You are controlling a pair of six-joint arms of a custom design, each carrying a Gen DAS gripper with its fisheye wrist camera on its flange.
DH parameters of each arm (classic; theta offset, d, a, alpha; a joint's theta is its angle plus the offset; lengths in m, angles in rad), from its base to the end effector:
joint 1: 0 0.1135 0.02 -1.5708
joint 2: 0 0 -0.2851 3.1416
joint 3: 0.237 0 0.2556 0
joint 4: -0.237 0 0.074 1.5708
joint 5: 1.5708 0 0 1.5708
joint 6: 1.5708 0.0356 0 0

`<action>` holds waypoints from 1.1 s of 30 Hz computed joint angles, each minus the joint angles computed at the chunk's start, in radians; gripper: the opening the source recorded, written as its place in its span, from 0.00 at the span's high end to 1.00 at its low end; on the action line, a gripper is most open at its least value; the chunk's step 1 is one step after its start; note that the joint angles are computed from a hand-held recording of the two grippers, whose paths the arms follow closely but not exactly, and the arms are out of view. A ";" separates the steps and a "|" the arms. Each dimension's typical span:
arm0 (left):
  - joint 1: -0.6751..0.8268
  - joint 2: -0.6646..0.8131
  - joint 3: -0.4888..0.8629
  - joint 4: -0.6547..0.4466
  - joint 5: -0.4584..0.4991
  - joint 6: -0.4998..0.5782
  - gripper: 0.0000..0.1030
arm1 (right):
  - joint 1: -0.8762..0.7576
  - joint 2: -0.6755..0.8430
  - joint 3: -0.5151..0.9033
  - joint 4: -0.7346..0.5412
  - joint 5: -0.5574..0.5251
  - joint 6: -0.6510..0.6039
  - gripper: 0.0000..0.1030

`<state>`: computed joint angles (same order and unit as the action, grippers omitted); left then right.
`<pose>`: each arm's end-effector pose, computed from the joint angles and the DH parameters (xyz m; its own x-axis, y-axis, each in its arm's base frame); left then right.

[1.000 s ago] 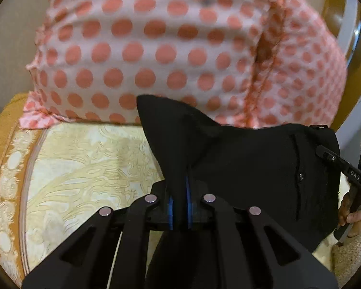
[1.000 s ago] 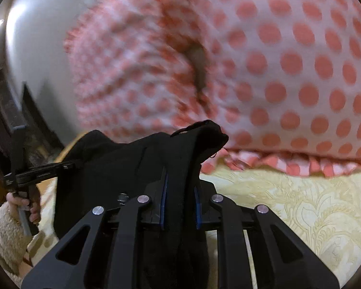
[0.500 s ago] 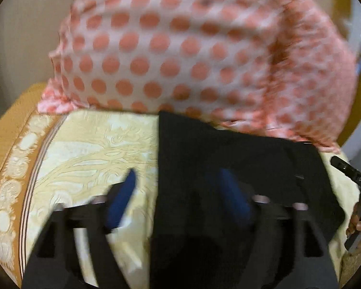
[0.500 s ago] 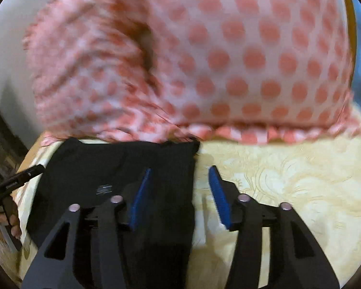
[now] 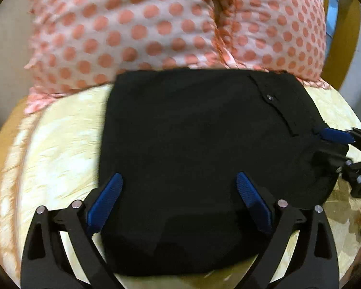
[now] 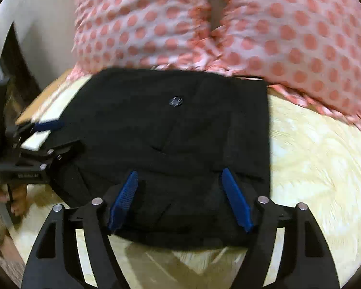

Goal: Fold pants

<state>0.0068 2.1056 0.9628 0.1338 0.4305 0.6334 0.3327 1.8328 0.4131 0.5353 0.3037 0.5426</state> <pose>0.3798 -0.0123 0.0676 -0.5542 0.5341 -0.6384 0.6751 0.7371 0.0306 0.2483 0.0745 0.0688 -0.6945 0.2813 -0.6622 0.2641 0.9558 0.1291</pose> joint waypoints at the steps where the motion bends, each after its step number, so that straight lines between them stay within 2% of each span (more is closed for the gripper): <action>1: 0.033 -0.036 -0.044 0.031 0.020 0.015 0.03 | 0.024 -0.039 -0.042 0.011 0.054 0.048 0.08; 5: 0.180 -0.149 -0.233 0.177 0.077 0.101 0.02 | 0.170 -0.120 -0.154 -0.002 0.218 0.261 0.03; 7: 0.256 -0.181 -0.309 0.214 0.117 0.155 0.02 | 0.263 -0.097 -0.171 -0.015 0.272 0.377 0.01; 11: 0.357 -0.192 -0.438 0.313 0.160 0.218 0.02 | 0.473 0.023 -0.130 -0.063 0.371 0.592 0.01; 14: 0.391 -0.174 -0.483 0.337 0.172 0.227 0.02 | 0.586 0.081 -0.058 -0.172 0.444 0.706 0.01; 21: 0.417 -0.139 -0.553 0.447 0.165 0.235 0.02 | 0.677 0.137 0.037 -0.317 0.473 0.800 0.01; 27: 0.429 -0.115 -0.552 0.449 0.175 0.230 0.02 | 0.706 0.162 0.070 -0.391 0.485 0.872 0.01; 30: 0.446 -0.100 -0.515 0.385 0.203 0.214 0.02 | 0.723 0.187 0.110 -0.462 0.497 0.907 0.01; 33: 0.454 -0.083 -0.532 0.439 0.221 0.215 0.02 | 0.739 0.212 0.143 -0.523 0.520 0.955 0.01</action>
<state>0.4611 2.0225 0.4304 0.5723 0.6519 0.8481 1.0712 2.0448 0.5562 0.0124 0.8232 1.4971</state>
